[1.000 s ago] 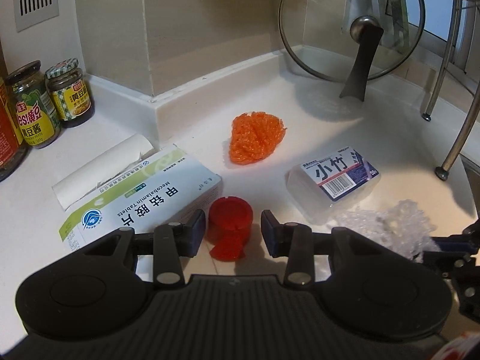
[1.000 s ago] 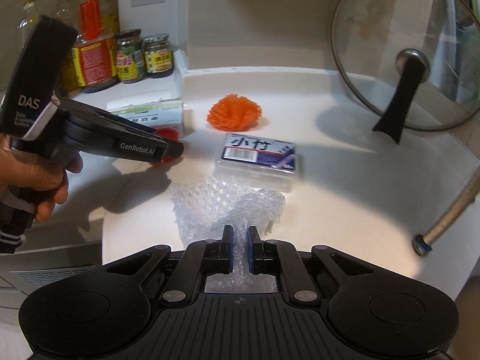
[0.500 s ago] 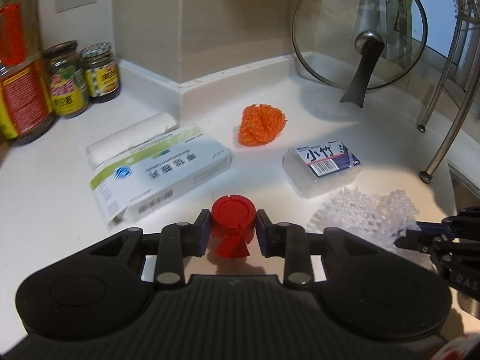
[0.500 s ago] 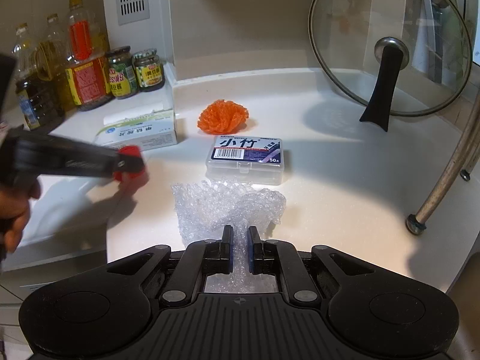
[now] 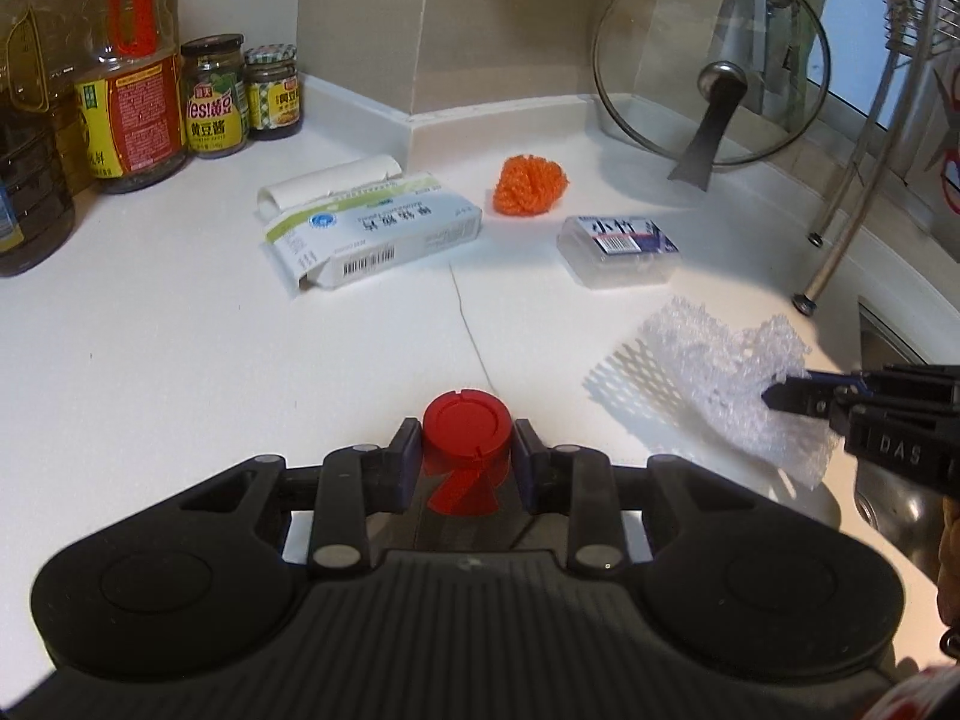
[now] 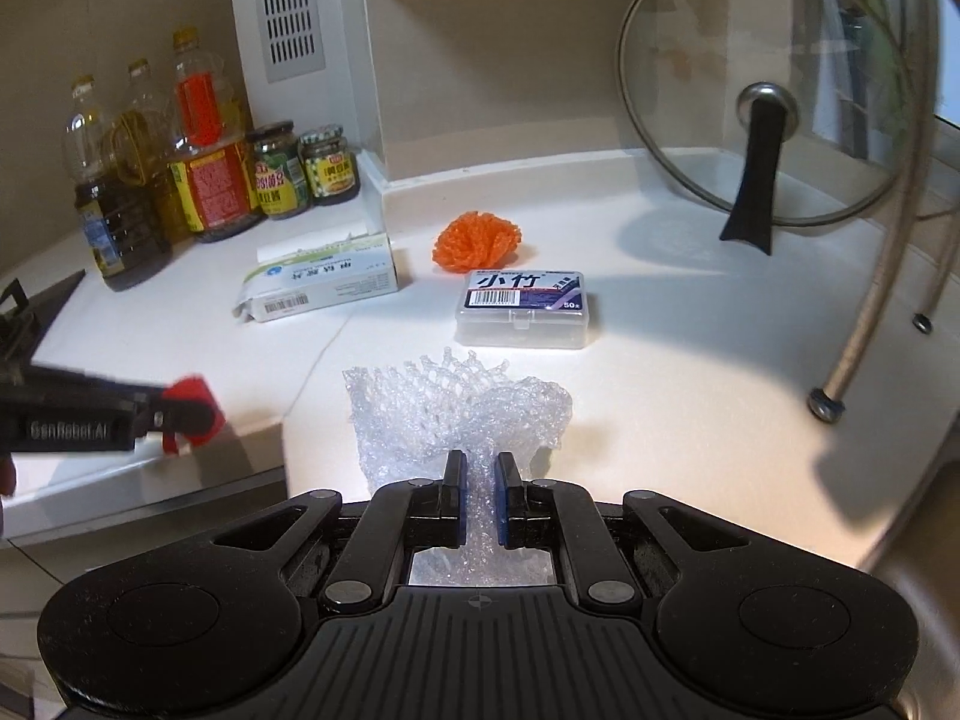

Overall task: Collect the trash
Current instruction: 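Carry the red cap and foam mesh down over the trash bin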

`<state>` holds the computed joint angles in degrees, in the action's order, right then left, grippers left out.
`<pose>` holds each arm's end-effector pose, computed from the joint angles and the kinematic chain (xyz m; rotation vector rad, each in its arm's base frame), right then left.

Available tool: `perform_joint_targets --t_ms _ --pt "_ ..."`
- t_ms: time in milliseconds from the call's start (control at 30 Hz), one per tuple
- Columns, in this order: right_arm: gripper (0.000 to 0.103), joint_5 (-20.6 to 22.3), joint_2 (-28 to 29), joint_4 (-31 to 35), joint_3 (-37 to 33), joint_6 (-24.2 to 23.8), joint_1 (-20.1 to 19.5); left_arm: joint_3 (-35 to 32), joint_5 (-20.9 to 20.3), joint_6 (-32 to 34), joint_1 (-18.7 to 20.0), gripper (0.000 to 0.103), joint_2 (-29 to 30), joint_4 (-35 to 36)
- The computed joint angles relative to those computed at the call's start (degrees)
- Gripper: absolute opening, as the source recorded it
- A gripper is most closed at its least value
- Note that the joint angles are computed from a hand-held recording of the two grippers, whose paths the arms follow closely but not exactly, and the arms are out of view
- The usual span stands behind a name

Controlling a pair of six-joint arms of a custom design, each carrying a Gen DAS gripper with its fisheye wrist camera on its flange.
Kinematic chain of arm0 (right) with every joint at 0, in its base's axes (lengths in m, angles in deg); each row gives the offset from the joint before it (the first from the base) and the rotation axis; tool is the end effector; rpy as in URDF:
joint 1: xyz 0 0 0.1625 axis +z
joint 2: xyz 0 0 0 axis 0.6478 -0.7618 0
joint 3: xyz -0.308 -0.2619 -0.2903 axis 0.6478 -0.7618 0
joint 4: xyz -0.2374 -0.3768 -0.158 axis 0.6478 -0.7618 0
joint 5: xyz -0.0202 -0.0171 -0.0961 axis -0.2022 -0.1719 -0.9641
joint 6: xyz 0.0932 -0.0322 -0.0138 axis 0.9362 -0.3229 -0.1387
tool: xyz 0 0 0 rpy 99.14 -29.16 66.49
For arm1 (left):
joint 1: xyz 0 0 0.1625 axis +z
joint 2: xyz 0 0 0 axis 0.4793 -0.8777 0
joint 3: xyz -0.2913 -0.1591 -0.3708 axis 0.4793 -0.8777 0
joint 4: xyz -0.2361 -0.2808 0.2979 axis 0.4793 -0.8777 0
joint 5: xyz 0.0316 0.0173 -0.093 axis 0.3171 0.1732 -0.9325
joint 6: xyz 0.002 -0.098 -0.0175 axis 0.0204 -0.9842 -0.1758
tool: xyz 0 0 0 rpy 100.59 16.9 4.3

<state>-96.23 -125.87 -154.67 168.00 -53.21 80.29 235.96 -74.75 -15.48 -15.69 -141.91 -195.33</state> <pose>0.2328 -0.2509 0.2571 0.5900 -2.3845 0.9712 -0.2728 -0.2709 0.2099 0.6499 2.4473 -0.8337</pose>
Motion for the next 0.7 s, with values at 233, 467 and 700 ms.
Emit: perform_joint_targets --t_ms 233,467,700 --pt "0.009 -10.43 2.22 5.26 0.56 16.13 12.13 3.32 -5.27 -0.99 -4.28 0.028 -11.12 9.11" --pt "0.009 -15.37 6.15 17.89 -0.59 37.27 24.2 4.67 -10.15 -6.22 -10.41 0.028 -24.91 25.94" --pt "0.009 -12.95 6.94 30.74 -0.97 53.86 29.52 5.6 -14.94 -12.69 -15.9 0.028 -34.81 38.38"
